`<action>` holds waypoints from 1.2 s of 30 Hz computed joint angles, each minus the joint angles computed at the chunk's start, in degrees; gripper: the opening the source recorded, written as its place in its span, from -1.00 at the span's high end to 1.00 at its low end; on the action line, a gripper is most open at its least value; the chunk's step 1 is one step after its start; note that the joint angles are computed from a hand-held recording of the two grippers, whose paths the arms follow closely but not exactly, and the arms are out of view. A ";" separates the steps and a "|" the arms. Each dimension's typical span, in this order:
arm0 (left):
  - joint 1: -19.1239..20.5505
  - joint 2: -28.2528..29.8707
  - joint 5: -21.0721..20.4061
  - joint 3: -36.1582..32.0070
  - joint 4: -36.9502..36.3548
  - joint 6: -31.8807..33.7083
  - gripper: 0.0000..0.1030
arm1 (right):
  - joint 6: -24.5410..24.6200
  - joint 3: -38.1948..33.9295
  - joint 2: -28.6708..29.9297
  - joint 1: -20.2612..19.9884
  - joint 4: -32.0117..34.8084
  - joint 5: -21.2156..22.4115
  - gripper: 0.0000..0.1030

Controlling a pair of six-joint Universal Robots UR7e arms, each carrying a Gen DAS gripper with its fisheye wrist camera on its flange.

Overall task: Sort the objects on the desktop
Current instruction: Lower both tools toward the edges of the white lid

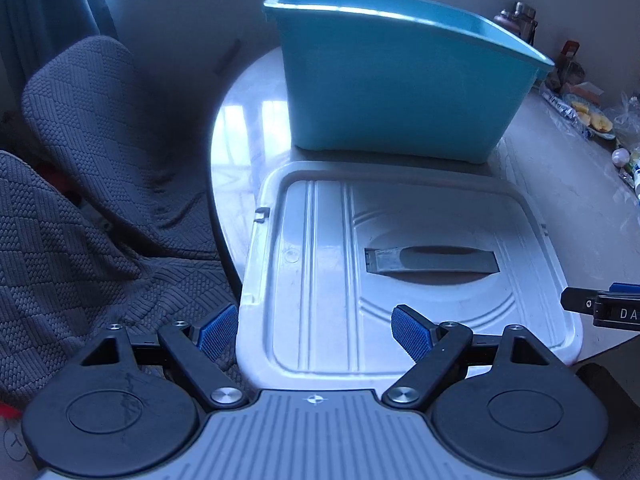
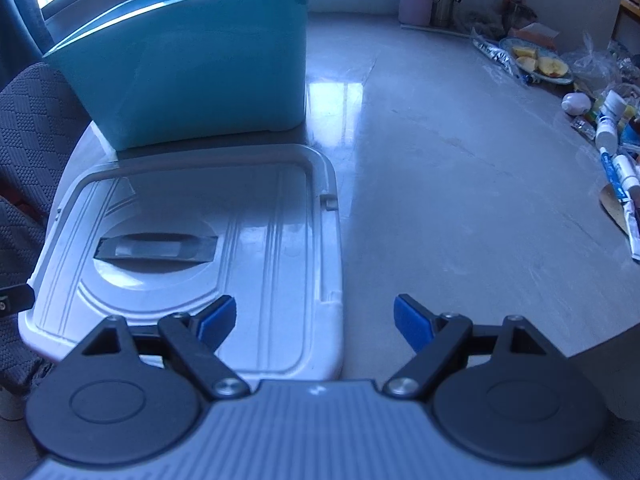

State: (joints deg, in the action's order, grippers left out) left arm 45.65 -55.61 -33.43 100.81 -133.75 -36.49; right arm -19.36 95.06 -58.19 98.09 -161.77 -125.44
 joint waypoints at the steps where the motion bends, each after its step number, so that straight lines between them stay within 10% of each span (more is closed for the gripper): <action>1: 0.48 0.45 -0.34 -1.21 1.22 -0.48 -0.67 | 0.71 -1.40 0.40 -0.42 2.03 0.66 -0.67; 17: 4.58 5.25 -4.68 -14.44 14.10 -5.96 -0.67 | 4.26 -15.59 6.73 -2.22 20.85 2.28 -0.67; 36: 9.00 5.45 -12.62 -19.96 17.75 1.09 -0.67 | 12.13 -21.09 11.40 -0.53 28.02 0.91 -0.78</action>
